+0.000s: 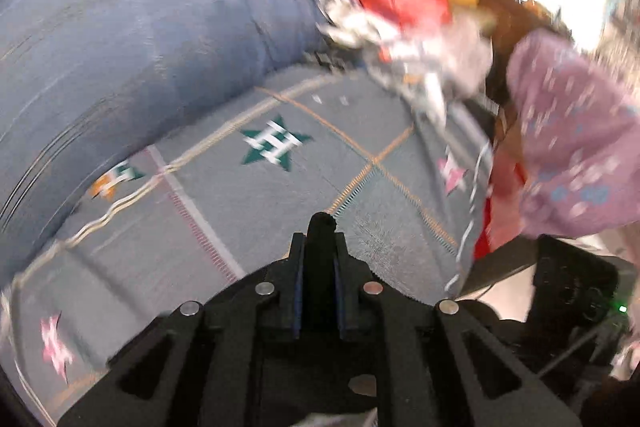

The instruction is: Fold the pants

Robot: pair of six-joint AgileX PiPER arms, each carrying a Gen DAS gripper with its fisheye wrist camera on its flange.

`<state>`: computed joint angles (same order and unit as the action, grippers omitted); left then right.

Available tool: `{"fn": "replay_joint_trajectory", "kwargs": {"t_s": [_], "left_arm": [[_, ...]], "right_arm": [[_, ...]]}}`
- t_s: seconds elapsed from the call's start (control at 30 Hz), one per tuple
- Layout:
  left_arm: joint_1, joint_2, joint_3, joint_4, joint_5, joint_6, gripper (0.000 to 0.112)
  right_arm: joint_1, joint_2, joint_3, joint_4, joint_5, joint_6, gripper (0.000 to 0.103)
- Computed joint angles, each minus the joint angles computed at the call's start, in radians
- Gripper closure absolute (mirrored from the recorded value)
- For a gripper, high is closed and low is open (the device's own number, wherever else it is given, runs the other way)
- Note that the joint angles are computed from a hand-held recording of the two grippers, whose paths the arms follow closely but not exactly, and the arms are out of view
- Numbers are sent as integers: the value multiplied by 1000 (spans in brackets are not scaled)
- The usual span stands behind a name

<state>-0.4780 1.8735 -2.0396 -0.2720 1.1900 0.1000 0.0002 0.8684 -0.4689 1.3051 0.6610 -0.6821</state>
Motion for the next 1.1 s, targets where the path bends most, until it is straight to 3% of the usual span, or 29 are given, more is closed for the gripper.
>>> {"fn": "replay_joint_trajectory", "kwargs": {"t_s": [0.07,0.17,0.3,0.5,0.7,0.97,1.07,1.1], "left_arm": [[78,-108,137,-66,-58,25,101],[228,-284,384,-192,-152,89,101],[503,-473,673,-435,-177,244,101],[877,-524,904,-730,-55,489,101],[1080,-489,1021,-827,2,628,101],[1229,-395,1118,-903,24,734,101],[1267,-373,1142,-913,23,741,94],[1281,-372,1148,-916,22,740,92]], "right_arm": [[186,6,-57,-91,-114,123,85],[485,74,-155,-359,-286,420,85],[761,235,-287,-759,-379,803,85],[1003,491,-511,-1305,-314,1315,86],[1094,711,-744,-1426,-170,1372,86],[1183,923,-959,-1592,-43,1397,85],[1204,939,-957,-1614,-54,1378,71],[1207,945,-963,-1606,-58,1363,62]]}}
